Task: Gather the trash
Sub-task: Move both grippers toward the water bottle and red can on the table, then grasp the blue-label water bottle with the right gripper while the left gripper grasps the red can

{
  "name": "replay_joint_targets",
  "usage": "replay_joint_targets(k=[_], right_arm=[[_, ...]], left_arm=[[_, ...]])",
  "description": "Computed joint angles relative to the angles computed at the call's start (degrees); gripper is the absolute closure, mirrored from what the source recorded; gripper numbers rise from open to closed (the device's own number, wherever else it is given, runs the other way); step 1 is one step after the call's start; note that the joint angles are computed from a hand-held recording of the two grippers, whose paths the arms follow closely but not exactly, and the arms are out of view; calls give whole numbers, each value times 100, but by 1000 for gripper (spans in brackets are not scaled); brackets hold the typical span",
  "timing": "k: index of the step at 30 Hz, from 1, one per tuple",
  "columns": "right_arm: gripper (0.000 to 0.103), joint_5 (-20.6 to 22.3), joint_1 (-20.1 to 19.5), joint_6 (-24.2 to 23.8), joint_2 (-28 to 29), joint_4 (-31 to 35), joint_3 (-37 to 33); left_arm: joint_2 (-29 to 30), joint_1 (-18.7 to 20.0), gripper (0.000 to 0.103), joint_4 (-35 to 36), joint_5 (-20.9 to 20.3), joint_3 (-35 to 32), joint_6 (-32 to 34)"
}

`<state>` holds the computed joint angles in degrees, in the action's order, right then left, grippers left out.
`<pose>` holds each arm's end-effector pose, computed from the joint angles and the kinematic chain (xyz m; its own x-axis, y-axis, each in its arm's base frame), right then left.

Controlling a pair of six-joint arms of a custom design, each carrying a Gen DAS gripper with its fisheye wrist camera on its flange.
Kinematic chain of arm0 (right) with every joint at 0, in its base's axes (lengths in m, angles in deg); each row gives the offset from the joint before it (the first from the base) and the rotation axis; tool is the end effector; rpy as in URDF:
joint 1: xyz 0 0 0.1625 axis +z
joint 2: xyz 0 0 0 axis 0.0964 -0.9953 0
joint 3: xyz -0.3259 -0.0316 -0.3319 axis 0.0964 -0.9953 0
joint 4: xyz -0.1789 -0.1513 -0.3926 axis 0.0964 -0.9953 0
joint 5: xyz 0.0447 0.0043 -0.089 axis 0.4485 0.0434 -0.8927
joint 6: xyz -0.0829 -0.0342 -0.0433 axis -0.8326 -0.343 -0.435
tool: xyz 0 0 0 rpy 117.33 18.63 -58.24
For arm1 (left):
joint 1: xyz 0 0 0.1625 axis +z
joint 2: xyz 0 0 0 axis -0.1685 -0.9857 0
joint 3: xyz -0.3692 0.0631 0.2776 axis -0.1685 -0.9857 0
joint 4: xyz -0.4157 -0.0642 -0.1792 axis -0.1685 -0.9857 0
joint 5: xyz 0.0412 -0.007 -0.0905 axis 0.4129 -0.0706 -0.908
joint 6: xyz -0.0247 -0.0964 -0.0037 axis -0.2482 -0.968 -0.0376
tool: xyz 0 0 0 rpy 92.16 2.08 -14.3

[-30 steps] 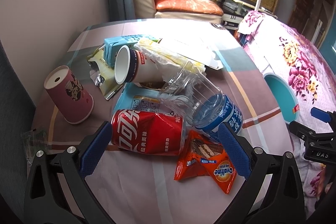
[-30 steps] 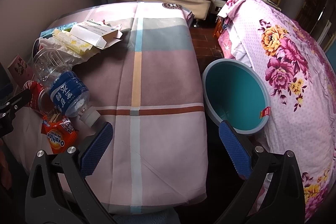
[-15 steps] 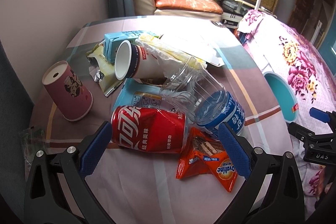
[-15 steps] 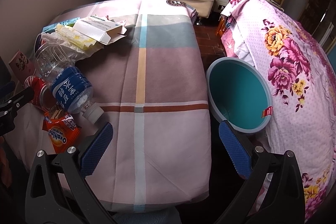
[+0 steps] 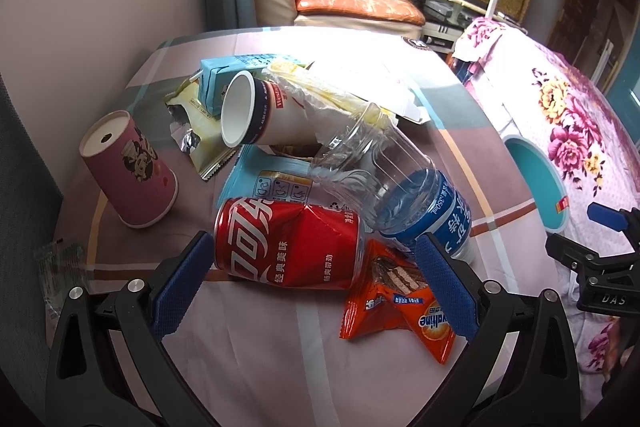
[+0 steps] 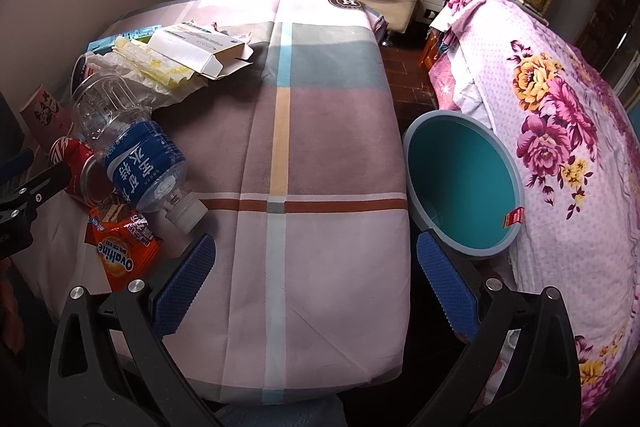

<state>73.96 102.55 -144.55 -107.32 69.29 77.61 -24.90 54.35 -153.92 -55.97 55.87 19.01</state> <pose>0.2043 -0.4705 0.2411 -0.6294 0.2727 0.7277 -0.2075 0.8434 -0.4956 -0.2764 -0.5488 0.1508 -0.6981 0.3900 -0.6004 0.6157 0.7551 -0.2254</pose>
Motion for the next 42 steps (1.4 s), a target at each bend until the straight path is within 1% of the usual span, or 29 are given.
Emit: replay_joint_targets(k=[7,10,12,15,18,22,24,29,32,33,37,39,40,42], right_arm=[[6,-105,44,-71,136,203,-188],[6,-295,60,-174,209,325,-350],[6,-498,70,-346,285,381,-484],[6,-668,89,-600,493,486,-722],[6,-996,65,-760,728,686,-1028],[13,-1301,53,-1033,1115,979,-1525],[18,-1411,17,-1067,1328,1216,-1797],[18,-1780,-101,-1102,1745,1772,-2339],[19,-1887,-171,-1085,1924,1998,-2526],[29,-1968,-210,-1084,1939,2032,-2534],[30,-1942,-192,-1114,1862,1865,-2441],[30,-1932,-227,-1055,1776,1818,-2370],[30,-1941,-254,-1018,1712,1794,-2317],[30,-1908,-287,-979,1576,1707,-2188]], left_arm=[[-64,72,3,53,-16,5,80],[-142,195,3,154,-29,-32,41],[-209,296,3,244,-65,-65,-15],[-304,438,3,356,-79,-102,-116],[-366,552,3,475,-59,-136,-168],[-412,671,3,573,-26,-193,-165],[-424,730,3,636,-66,-227,-151],[-408,831,3,858,-242,-301,-142],[-396,883,3,1000,-369,-324,-250],[-394,894,3,1033,-396,-328,-289],[-377,879,3,1116,-544,-345,-403],[-341,804,3,1080,-491,-341,-246],[-302,788,3,1180,-549,-396,-238],[-252,839,3,1335,-797,-504,-377]])
